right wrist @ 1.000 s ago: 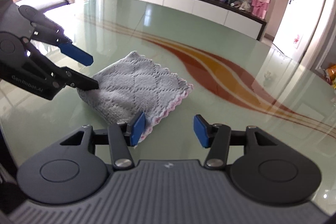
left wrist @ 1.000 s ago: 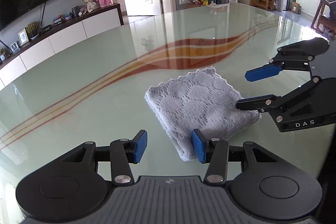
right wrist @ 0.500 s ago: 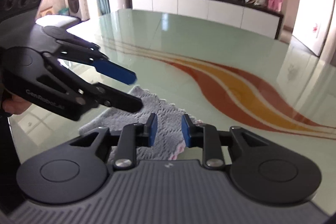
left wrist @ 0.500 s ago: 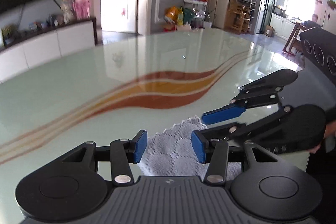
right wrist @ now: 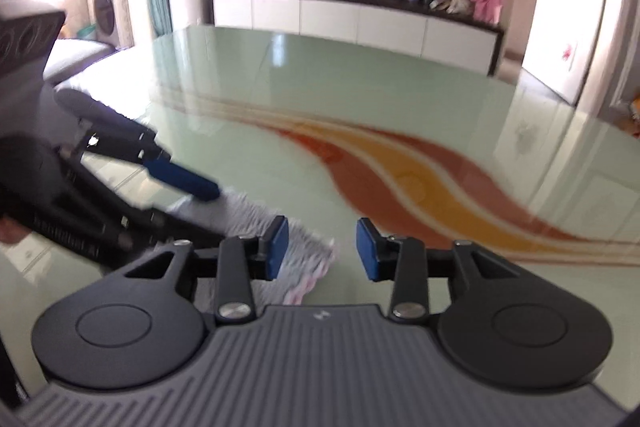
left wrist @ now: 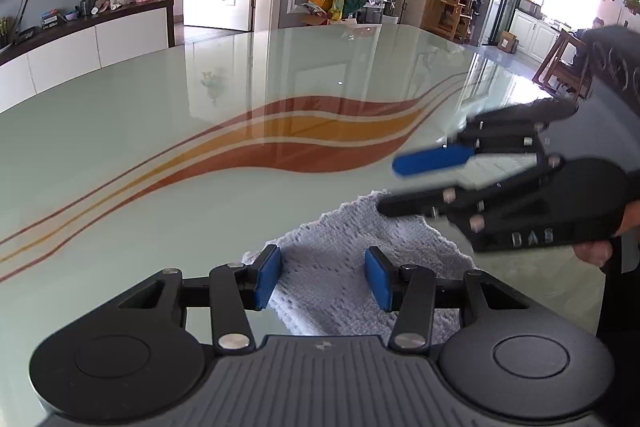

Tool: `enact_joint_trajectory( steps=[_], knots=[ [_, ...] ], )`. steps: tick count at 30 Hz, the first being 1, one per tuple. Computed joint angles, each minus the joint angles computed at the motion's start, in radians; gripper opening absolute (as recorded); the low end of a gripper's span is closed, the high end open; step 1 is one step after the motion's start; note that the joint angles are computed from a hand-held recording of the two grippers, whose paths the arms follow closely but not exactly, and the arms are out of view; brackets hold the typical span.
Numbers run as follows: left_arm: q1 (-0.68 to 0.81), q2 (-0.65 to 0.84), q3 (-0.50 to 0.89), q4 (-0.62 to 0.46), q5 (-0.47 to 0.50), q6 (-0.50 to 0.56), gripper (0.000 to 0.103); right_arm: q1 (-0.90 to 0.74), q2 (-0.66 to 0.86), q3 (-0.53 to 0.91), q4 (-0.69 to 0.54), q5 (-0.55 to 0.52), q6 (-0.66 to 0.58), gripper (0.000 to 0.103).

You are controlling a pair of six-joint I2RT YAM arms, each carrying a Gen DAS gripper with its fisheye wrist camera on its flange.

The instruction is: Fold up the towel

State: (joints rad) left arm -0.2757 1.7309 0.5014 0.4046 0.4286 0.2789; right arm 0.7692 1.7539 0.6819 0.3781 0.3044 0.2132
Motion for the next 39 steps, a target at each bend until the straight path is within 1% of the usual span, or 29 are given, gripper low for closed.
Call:
enact_joint_trajectory(
  steps=[1,3,4,7,8,10,11,13,14,17,19,24,26,30,32,34,36,39],
  knots=[
    [-0.004,-0.006,-0.011,0.015,-0.01,-0.002,0.051,0.004,0.033,0.027,-0.017,0.015,-0.018,0.036],
    [-0.01,-0.02,-0.028,0.031,-0.032,0.002,0.051,0.004,0.063,0.042,-0.017,0.047,-0.04,0.041],
    [-0.011,-0.027,-0.033,0.031,-0.044,0.008,0.052,0.007,0.062,0.031,0.001,0.062,-0.028,0.043],
    [-0.012,-0.083,-0.069,0.04,-0.08,0.005,0.052,0.028,0.032,-0.02,0.063,0.118,-0.003,0.043],
    [-0.012,-0.109,-0.084,0.043,-0.092,0.001,0.052,0.033,0.002,-0.047,0.077,0.118,0.009,0.043],
    [0.009,-0.188,-0.119,0.021,-0.067,0.001,0.052,0.055,-0.056,-0.099,0.088,0.117,0.033,0.043],
    [0.018,-0.254,-0.155,-0.001,-0.05,0.006,0.052,0.078,-0.085,-0.128,0.091,0.127,0.046,0.043],
    [0.008,-0.335,-0.2,-0.027,-0.055,0.013,0.054,0.131,-0.129,-0.175,0.1,0.148,0.067,0.043],
    [0.003,-0.392,-0.238,-0.047,-0.042,0.029,0.055,0.149,-0.135,-0.181,0.1,0.156,0.074,0.043],
    [-0.041,-0.438,-0.296,-0.04,-0.081,0.024,0.055,0.209,-0.112,-0.177,0.104,0.186,0.091,0.043],
    [-0.068,-0.417,-0.31,-0.012,-0.105,0.002,0.055,0.238,-0.075,-0.16,0.109,0.2,0.1,0.043],
    [-0.081,-0.377,-0.32,0.021,-0.136,-0.014,0.055,0.245,-0.034,-0.122,0.05,0.211,0.116,0.046],
    [-0.049,-0.37,-0.316,0.015,-0.11,-0.018,0.056,0.24,-0.048,-0.133,0.04,0.217,0.125,0.05],
    [0.0,-0.331,-0.317,0.032,-0.079,-0.028,0.063,0.224,-0.072,-0.153,0.036,0.214,0.128,0.051],
    [0.041,-0.311,-0.311,0.034,-0.04,-0.032,0.063,0.223,-0.08,-0.162,0.034,0.221,0.127,0.051],
    [0.061,-0.32,-0.306,0.02,-0.026,-0.038,0.061,0.216,-0.088,-0.168,0.038,0.21,0.133,0.051],
    [0.056,-0.393,-0.319,-0.003,-0.03,-0.06,0.06,0.216,-0.09,-0.169,0.04,0.212,0.127,0.051],
    [0.047,-0.422,-0.304,-0.007,-0.02,-0.102,0.06,0.223,-0.092,-0.164,0.054,0.225,0.128,0.051]
  ],
)
